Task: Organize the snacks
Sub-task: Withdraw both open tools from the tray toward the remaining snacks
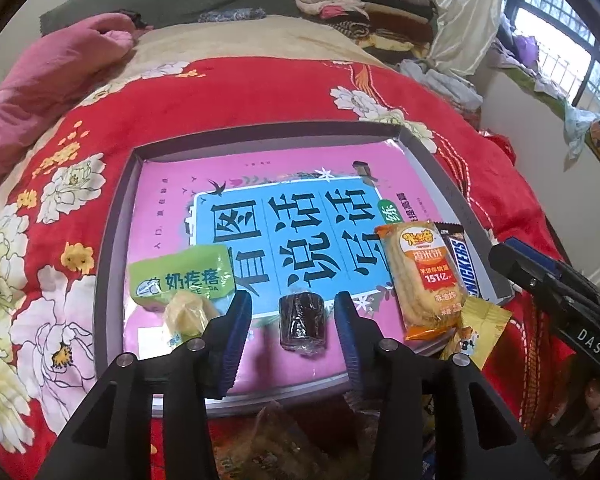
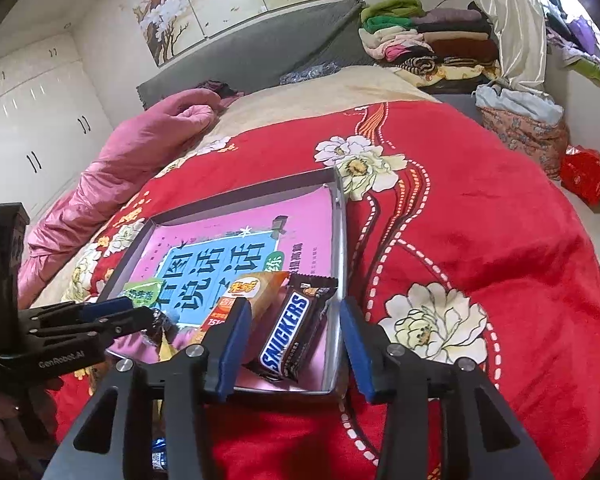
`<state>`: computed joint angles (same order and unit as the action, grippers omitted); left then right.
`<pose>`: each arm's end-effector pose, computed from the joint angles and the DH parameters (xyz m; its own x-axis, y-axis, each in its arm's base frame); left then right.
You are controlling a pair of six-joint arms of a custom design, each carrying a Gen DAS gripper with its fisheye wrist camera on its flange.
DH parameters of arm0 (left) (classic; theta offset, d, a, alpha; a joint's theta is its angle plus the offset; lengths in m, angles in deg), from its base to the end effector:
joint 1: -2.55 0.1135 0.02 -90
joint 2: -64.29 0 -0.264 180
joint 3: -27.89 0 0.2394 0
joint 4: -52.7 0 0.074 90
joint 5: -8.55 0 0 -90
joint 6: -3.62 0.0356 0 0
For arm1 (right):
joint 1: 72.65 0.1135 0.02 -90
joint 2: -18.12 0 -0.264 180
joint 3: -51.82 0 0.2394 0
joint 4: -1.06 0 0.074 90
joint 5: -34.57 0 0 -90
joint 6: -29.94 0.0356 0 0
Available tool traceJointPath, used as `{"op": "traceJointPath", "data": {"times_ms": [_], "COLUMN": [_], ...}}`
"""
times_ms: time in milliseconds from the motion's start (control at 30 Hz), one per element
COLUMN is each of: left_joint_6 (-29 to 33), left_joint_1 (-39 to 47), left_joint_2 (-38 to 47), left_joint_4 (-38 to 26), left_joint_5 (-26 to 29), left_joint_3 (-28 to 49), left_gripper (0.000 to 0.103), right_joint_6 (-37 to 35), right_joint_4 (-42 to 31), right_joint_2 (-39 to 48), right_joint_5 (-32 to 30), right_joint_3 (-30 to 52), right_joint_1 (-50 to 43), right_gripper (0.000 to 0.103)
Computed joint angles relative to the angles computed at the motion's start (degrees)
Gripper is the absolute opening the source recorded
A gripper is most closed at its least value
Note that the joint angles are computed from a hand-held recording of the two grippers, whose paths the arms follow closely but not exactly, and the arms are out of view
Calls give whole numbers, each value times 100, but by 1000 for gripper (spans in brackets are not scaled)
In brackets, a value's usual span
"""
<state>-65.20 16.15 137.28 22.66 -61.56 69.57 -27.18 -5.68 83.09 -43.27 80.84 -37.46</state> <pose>0.1961 0.0350 0.1472 -0.8179 0.1517 -0.5549 0.2498 0.9626 -0.1052 0.1531 0.0988 0.1384 -0.7025 0.1540 -0.6948 -0.0660 0.9580 0.2791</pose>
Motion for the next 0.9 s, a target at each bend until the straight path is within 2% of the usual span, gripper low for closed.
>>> {"op": "traceJointPath", "data": {"times_ms": [300,400,600,900], "left_joint_6": [8,-5,68,174], "left_joint_1": [42,88,291,608], "left_joint_2": [-381,-398,-585,-754], "left_joint_4": [-106,-203,-338,-519], "left_joint_5": [-25,34,225,452], "left_joint_3": [-23,22,35,69], "left_gripper": [59,61,66,69], "right_joint_6": [0,7,-25,62], "right_joint_4": [-322,-425,-486,-727], "right_joint_2": [-289,-445,-644,-840], "right_joint_5": [626,839,886,1319], "right_joint_3": [44,53,28,90], "right_joint_1": [333,471,582,996], "right_gripper": [55,57,60,64]}}
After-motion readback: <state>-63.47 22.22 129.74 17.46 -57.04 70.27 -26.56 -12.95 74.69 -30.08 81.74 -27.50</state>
